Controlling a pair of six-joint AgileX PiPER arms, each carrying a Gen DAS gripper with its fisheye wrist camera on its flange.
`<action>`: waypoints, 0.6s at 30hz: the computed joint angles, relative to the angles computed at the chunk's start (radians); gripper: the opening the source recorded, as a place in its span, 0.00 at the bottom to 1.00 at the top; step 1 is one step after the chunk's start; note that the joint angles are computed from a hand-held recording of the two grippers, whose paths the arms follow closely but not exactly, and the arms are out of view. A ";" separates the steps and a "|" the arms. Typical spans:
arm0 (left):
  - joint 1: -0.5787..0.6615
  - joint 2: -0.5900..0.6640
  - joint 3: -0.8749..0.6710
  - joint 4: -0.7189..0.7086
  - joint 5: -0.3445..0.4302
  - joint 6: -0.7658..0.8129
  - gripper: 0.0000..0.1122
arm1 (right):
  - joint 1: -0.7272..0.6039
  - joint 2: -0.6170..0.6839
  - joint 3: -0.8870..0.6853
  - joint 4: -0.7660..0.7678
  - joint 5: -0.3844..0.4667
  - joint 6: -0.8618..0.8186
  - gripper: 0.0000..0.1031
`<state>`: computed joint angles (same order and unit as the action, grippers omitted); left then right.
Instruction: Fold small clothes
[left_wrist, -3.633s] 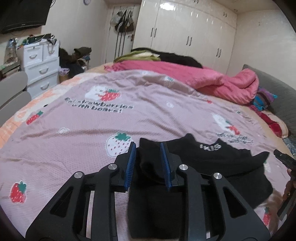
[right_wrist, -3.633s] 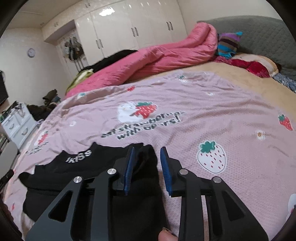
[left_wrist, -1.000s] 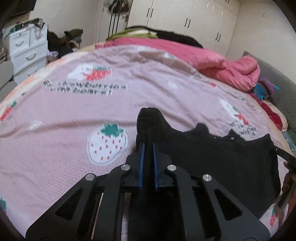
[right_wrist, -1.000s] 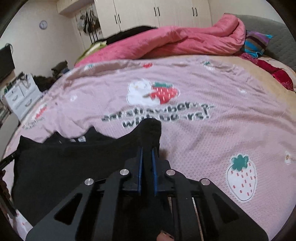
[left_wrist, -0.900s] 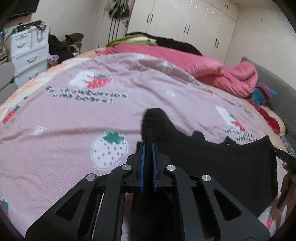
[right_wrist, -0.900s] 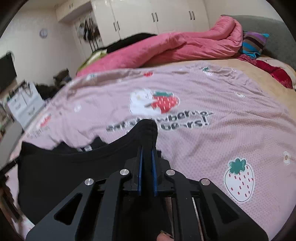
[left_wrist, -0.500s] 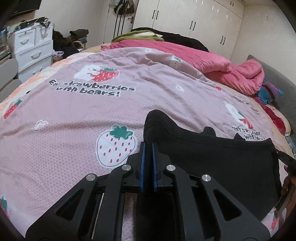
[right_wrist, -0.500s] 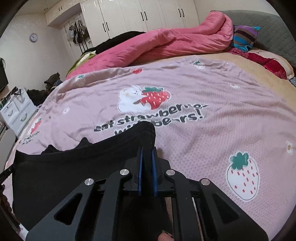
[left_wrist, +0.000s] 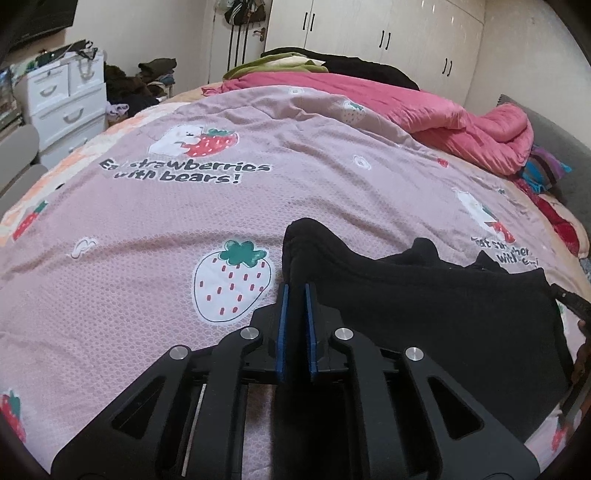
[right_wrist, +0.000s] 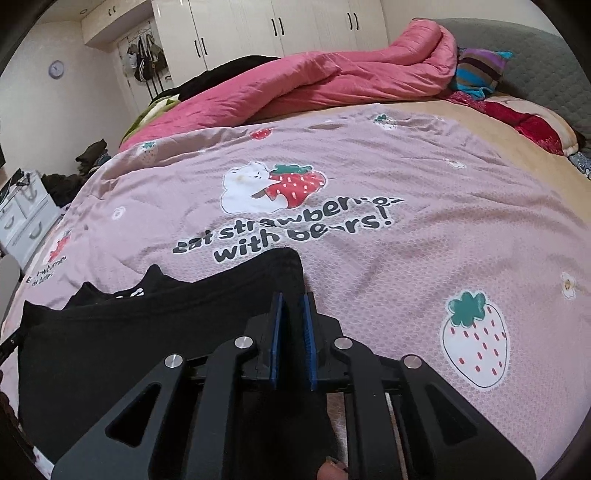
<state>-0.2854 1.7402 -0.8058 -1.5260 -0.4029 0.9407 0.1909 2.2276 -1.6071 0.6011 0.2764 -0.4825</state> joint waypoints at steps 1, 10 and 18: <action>-0.003 -0.002 0.000 -0.023 -0.007 0.020 0.05 | 0.002 -0.010 0.014 0.014 -0.010 -0.027 0.16; -0.066 -0.063 0.013 -0.133 -0.064 0.115 0.24 | 0.010 -0.090 0.114 0.264 -0.004 -0.314 0.37; -0.149 -0.079 0.002 -0.203 -0.126 0.187 0.45 | 0.024 -0.180 0.239 0.388 -0.010 -0.472 0.45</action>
<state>-0.4345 1.6607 -0.8041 -1.7292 -0.5290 1.1275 0.2151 2.0480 -1.3686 0.9889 0.2665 -0.9545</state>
